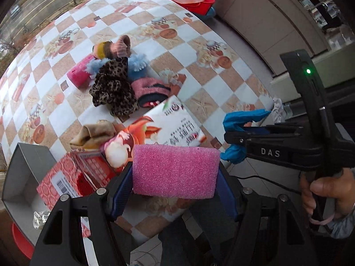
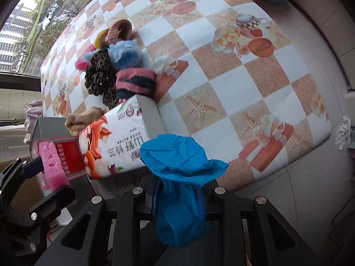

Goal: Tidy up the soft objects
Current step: 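Carry the pink sponge and blue cloth with both grippers over the box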

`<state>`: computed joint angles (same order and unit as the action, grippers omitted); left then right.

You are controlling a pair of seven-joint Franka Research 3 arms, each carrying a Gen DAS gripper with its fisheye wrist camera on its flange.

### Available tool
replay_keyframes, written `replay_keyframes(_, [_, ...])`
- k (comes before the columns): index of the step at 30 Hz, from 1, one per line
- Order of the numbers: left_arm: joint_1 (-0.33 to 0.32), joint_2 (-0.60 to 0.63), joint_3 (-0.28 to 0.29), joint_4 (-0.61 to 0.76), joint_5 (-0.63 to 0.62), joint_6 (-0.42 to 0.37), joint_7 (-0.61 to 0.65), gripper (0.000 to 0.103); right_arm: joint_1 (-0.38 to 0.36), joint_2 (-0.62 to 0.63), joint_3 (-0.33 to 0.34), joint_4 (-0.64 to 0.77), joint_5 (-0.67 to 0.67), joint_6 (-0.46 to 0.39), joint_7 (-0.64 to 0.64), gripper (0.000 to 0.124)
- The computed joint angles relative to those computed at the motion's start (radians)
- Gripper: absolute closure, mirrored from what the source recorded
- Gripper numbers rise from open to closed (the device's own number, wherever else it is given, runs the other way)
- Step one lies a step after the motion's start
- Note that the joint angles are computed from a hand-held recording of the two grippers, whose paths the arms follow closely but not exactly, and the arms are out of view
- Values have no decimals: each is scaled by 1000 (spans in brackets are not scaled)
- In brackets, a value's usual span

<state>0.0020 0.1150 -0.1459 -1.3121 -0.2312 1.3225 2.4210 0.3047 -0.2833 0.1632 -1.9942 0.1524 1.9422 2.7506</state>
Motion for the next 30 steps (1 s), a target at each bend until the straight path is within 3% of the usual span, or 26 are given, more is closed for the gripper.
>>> replay_keyframes(5, [26,-89,32,-103,9,17,121,30,35,10,31,3,25,13,44,96])
replay_keyframes(14, [73,-135,88,-144,-2,54,186,30,91,96,44,102,12,-5,34,95])
replay_keyframes(23, [147,-96,128,-99,-14,81,102,30,154,235,37,279,-9,-28,-88,95])
replay_keyframes(30, [224,-25,145,-20,-15,112,-50,30,220,406,33,523,-48,-93,-245,95])
